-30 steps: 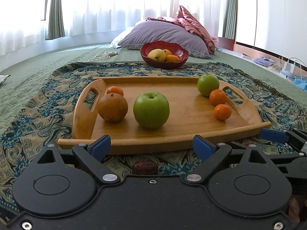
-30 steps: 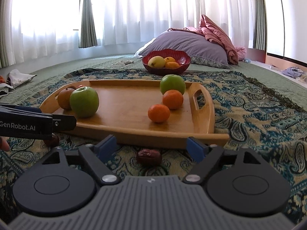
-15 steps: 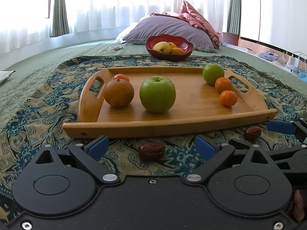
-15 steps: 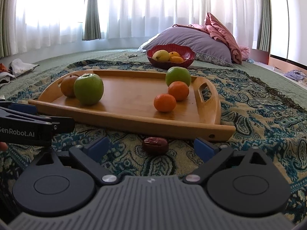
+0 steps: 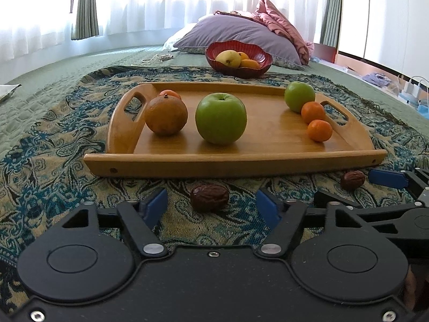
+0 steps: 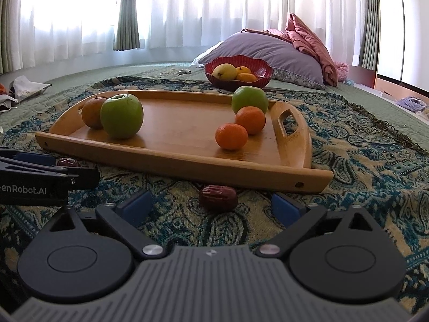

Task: Organize fruits
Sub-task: 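Withdraw both open tools from the tray toward the brown dates on the throw, then close the left tool on a brown date while the right tool grasps another date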

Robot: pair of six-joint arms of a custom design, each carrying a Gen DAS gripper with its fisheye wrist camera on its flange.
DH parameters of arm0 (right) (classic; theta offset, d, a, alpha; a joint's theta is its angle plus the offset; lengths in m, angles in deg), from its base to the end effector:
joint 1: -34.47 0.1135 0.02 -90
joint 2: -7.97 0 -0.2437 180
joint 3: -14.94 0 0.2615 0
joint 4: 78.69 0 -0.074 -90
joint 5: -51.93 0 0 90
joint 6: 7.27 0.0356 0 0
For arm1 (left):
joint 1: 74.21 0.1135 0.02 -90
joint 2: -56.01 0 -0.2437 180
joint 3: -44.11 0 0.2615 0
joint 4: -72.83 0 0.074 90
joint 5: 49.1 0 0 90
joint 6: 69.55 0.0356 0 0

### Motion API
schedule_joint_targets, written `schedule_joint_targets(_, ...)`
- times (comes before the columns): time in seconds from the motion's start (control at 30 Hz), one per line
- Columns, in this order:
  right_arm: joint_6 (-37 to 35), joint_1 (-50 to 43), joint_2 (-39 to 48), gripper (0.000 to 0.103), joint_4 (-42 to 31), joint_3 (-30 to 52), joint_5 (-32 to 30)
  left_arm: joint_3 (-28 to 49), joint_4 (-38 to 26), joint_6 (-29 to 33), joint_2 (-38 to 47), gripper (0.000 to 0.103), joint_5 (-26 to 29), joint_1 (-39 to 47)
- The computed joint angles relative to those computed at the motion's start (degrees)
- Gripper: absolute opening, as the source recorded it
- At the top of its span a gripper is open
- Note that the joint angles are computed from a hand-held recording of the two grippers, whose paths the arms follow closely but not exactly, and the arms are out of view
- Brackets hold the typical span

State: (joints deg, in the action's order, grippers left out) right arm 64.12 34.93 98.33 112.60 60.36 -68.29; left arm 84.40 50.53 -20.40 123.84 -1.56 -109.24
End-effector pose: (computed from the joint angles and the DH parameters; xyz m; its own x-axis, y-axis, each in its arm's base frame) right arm 0.2937 0.0203 0.1144 -0.3892 -0.2789 -0.8779 -0.5805 0.8143 -0.0013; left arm 0.1977 -0.1092 0.1416 -0.5172 -0.2268 -0.8253 -0.3587 0.9329 -0.0316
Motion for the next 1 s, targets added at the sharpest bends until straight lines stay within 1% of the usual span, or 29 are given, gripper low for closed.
schedule_joint_targets(0.07, 0.13, -0.11, 0.26, 0.101, -0.34, 0.29, -0.44, 0.08, -0.11, 0.09, 0.12, 0.062, -0.07, -0.08)
schedule_joint_targets(0.13, 0.27, -0.33, 0.56, 0.099, -0.43, 0.51, -0.84, 0.07, -0.18, 0.11, 0.02, 0.059, -0.07, -0.22)
schedule_joint_targets(0.2, 0.36, -0.45, 0.67, 0.096, -0.16, 0.46, -0.97, 0.07, -0.23, -0.05, 0.00, 0.053, -0.18, -0.32)
schedule_joint_targets(0.27, 0.25, -0.56, 0.68, 0.093, 0.12, 0.32, -1.25, 0.11, -0.24, -0.14, -0.05, 0.050, -0.05, -0.32)
schedule_joint_targets(0.43, -0.13, -0.75, 0.24, 0.082, 0.46, -0.22, -1.78, 0.07, -0.45, -0.76, -0.56, 0.039, -0.06, -0.40)
schedule_joint_targets(0.5, -0.25, -0.69, -0.68, 0.078, -0.17, -0.57, -1.79, 0.03, -0.59, -1.08, -0.82, 0.031, -0.07, -0.38)
schedule_joint_targets(0.57, -0.68, -0.69, -1.76, 0.076, -0.79, -1.13, -1.91, 0.06, -0.94, -1.36, -1.03, 0.029, 0.05, -0.26)
schedule_joint_targets(0.63, -1.15, -0.62, -2.56, 0.072, -1.48, -1.56, -1.96, -0.05, -1.02, -1.44, -1.36, 0.029, 0.30, -0.06)
schedule_joint_targets(0.7, -1.08, -0.52, -3.23, 0.070, -1.83, -1.89, -1.89, -0.11, -1.06, -1.44, -1.54, 0.029, 0.40, 0.02)
schedule_joint_targets(0.87, -0.25, 0.20, -3.90, 0.062, -1.89, -1.91, -0.27, 0.04, -1.08, -1.31, -1.33, 0.029, 0.25, 0.12)
schedule_joint_targets(1.0, 0.43, 0.59, -4.04, 0.054, -0.70, -2.16, 1.49, 0.17, -0.89, -1.25, -1.10, 0.029, 0.19, 0.24)
